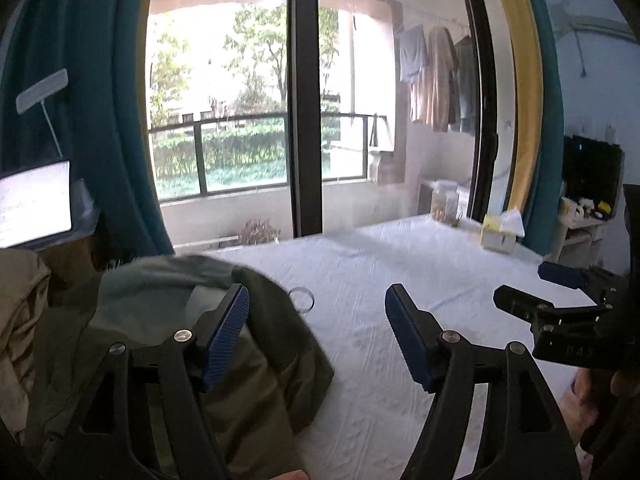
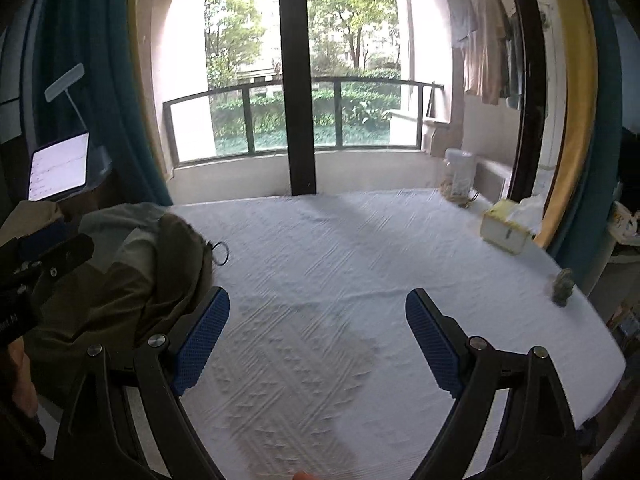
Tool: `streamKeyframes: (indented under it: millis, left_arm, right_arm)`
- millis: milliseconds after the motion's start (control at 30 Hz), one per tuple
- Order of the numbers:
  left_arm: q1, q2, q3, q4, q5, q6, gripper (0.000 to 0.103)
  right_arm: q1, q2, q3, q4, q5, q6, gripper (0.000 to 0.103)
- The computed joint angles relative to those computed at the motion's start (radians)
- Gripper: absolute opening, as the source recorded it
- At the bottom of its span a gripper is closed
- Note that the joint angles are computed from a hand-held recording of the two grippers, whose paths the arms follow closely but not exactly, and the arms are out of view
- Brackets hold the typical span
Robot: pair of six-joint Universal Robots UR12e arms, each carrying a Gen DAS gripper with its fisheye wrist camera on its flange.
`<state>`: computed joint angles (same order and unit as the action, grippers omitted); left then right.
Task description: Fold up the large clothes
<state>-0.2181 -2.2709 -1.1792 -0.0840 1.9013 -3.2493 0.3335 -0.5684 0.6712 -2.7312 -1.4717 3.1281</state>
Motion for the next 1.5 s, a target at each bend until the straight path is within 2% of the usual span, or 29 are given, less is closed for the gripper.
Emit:
streamKeyframes:
  millis: [167,333,433,600,767,867,1133,1500]
  left_arm:
    - [-0.009,-0.017,0.035,0.036,0.023,0.028,0.074]
    - [-0.021,-0.028,0.070,0.059,0.082,0.078,0.074]
    - [-0.020,-0.024,0.070,0.087,0.097,0.074,0.074]
    - [-0.020,-0.016,0.064,0.156,0.165,0.067,0.074]
    - [-0.016,-0.004,0.047,0.184,0.219,0.050,0.075]
    - [-0.011,0.007,0.030,0.187,0.233,0.032,0.076]
    - [0.010,0.045,-0.034,0.163,0.196,-0.032,0.076]
    - [0.015,0.053,-0.053,0.162,0.187,-0.039,0.076]
  right_arm:
    - [-0.004,-0.003,-0.007,-0.039,-0.014,-0.004,0.089]
    - [-0.006,-0.010,-0.010,-0.089,-0.027,-0.012,0.089]
    - [-0.007,-0.016,-0.008,-0.127,-0.032,-0.018,0.089]
    - [-0.006,-0.028,0.006,-0.210,-0.029,-0.035,0.089]
    - [-0.003,-0.033,0.020,-0.281,-0.007,-0.042,0.090]
    - [0.002,-0.029,0.015,-0.281,0.008,-0.051,0.092]
    - [0.013,-0.013,-0.008,-0.247,0.032,-0.075,0.093]
    - [0.018,-0.010,-0.011,-0.223,0.029,-0.087,0.093]
